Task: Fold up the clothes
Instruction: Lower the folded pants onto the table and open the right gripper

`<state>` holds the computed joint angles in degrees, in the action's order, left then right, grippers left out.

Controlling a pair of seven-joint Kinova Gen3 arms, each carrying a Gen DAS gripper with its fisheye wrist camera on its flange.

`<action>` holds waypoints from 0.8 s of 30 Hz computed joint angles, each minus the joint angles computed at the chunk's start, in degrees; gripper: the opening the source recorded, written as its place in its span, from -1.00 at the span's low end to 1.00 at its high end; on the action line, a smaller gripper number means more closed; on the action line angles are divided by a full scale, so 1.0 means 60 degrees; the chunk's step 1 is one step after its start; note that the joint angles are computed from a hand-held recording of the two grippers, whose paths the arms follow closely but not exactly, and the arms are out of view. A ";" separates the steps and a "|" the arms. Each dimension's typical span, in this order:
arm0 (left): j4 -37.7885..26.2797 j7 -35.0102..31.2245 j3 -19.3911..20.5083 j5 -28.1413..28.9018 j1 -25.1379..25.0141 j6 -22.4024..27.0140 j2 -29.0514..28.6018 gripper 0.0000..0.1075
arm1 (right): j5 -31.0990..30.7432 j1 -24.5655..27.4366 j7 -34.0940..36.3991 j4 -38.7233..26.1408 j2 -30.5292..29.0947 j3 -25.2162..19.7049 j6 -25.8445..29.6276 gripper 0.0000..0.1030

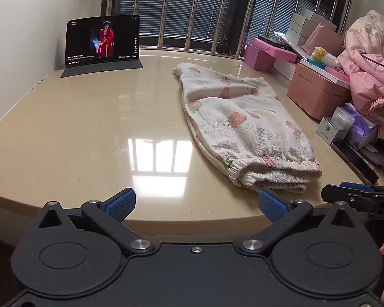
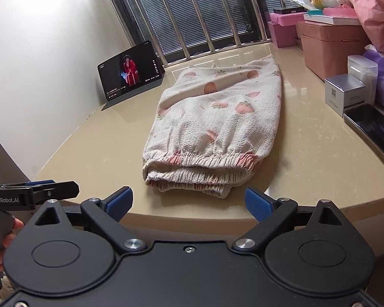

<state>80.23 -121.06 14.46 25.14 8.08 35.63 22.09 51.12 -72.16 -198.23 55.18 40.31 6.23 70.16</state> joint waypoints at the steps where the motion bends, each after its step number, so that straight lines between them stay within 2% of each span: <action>1: 0.0000 0.0027 -0.0017 -0.0016 0.0015 0.0008 0.0003 0.92 | -0.0007 0.0009 0.0000 0.0011 -0.0005 -0.0006 -0.0012 0.86; 24: -0.0099 0.0326 -0.0120 -0.0196 0.0068 0.0307 0.0085 0.92 | -0.0358 0.0146 0.0456 -0.0241 0.0111 -0.0026 -0.0057 0.86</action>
